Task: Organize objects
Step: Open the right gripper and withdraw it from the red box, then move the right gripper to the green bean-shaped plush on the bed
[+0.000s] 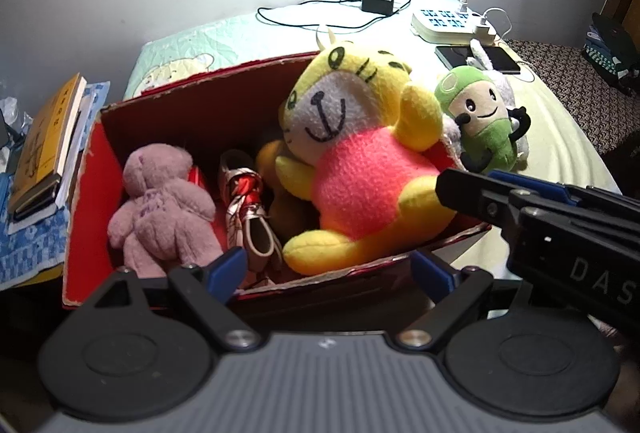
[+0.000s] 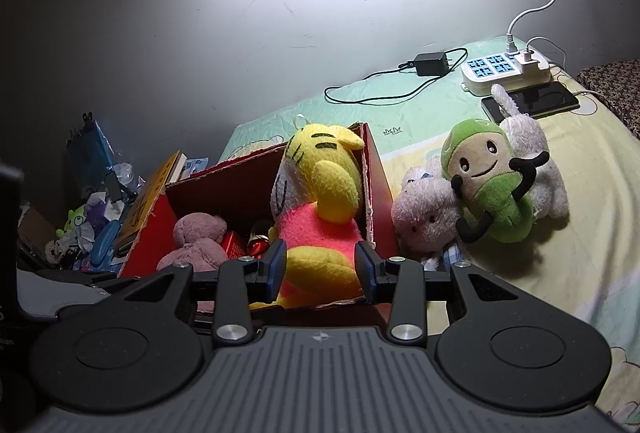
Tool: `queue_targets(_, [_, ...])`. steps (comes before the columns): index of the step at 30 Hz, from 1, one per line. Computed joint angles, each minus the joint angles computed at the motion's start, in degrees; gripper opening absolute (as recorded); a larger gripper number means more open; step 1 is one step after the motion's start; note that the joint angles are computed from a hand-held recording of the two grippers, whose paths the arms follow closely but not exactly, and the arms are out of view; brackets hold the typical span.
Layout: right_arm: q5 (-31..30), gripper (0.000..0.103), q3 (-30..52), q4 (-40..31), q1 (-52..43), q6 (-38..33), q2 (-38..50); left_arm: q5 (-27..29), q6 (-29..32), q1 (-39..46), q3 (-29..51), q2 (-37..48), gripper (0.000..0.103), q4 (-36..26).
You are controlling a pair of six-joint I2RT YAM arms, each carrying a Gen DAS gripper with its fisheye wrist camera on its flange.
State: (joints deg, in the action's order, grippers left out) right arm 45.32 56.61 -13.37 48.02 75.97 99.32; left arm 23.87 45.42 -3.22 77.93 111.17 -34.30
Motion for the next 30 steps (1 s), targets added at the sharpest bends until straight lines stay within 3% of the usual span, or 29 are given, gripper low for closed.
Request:
queue_targets(16, [-2.8,0.040,-8.1,3.4,-1.3,-0.6,-6.4,-3.0,-3.3,-3.9,-3.9,-2.8,0.093,2.3])
queue_targets(30, [-7.0,0.040,-20.4,7.5,-5.3,-5.3,-18.7,-7.4,-11.3,-11.8,-10.9,-8.7,0.092,6.6])
